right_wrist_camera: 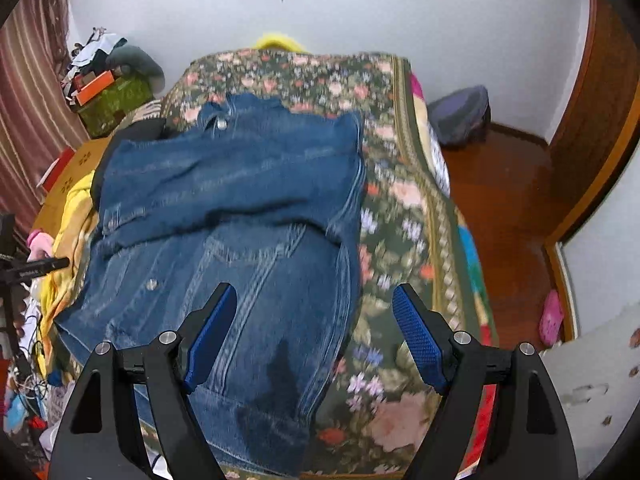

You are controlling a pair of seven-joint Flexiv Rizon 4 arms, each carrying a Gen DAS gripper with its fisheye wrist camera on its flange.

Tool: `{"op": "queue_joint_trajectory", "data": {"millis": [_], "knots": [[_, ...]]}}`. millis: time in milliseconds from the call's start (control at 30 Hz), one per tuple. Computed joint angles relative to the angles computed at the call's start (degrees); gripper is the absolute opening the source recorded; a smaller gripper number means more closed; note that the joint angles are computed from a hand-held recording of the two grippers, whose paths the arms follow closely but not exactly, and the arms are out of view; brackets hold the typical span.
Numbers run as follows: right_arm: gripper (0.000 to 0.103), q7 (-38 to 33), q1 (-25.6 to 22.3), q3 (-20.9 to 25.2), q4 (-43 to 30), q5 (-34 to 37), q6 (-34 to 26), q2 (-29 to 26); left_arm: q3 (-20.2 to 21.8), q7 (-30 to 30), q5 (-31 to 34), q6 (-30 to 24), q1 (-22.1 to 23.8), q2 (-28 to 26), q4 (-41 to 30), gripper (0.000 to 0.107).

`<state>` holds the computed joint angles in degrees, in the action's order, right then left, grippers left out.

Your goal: Fold large clothes

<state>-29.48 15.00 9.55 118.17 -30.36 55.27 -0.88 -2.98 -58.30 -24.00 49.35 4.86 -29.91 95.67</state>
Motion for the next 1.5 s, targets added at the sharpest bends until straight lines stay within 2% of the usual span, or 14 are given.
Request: {"op": "queue_joint_trajectory", "data": {"millis": [167,367,467,533,600,633,733,767,800,900,1167,1267,1367,1500], "knots": [[0.077,-1.37,0.25,0.62,1.51,8.23,0.43,-0.56,-1.70,1.32,-4.47,-7.34,2.34,-1.70,0.34,0.080],[0.077,-6.74,0.41,1.41,3.29,21.81,5.89,-1.39,-4.25,2.45,-13.98,-9.52,4.47,-2.70,3.46,0.080],[0.080,-4.27,0.79,1.07,4.77,20.73,10.33,-2.22,-4.89,6.21,-18.05,-5.57,3.64,-0.79,7.61,0.080],[0.077,-4.18,0.98,1.05,4.84,20.97,12.81,-2.77,-5.03,7.25,-19.65,-7.38,3.91,-0.26,8.07,0.080],[0.059,-4.71,1.31,1.18,4.12,21.56,14.02,-3.41,-4.72,7.67,-20.28,-8.95,3.56,0.53,8.34,0.067],[0.056,-4.89,1.47,1.16,3.68,21.44,13.91,-3.59,-4.58,8.37,-20.34,-10.07,3.54,1.00,8.28,0.062],[0.026,-4.89,1.79,0.95,3.04,20.51,15.96,-3.95,-4.50,10.27,-22.08,-11.57,3.24,2.66,8.04,0.040],[0.017,-4.71,1.84,0.80,2.87,20.09,16.56,-4.03,-4.84,11.31,-23.62,-12.63,3.47,3.04,7.64,0.026],[0.011,-4.29,1.92,0.56,2.50,19.33,17.76,-4.09,-5.17,11.99,-25.10,-13.84,3.68,2.68,6.42,0.015],[0.009,-5.48,1.66,-0.01,0.57,18.34,20.09,-4.92,-5.75,15.02,-30.31,-14.12,3.28,4.22,5.10,0.015],[0.007,-8.41,1.10,-3.58,-10.27,14.48,21.59,-10.46,-6.74,16.24,-34.93,-11.65,1.04,1.16,-7.19,0.010],[0.007,-6.62,0.69,-5.98,-12.73,11.61,22.67,-12.33,-7.01,12.87,-31.76,-7.45,-0.04,-3.53,-15.47,0.009],[0.007,-7.70,-1.54,-5.89,-16.87,14.41,21.83,-15.80,-7.74,8.41,-28.04,-3.59,-0.46,-9.42,-23.44,0.009],[0.007,-8.19,-3.11,-6.61,-21.15,15.49,17.63,-21.28,-6.82,-0.62,-20.02,-3.81,-1.46,-18.53,-35.07,0.009]]}}
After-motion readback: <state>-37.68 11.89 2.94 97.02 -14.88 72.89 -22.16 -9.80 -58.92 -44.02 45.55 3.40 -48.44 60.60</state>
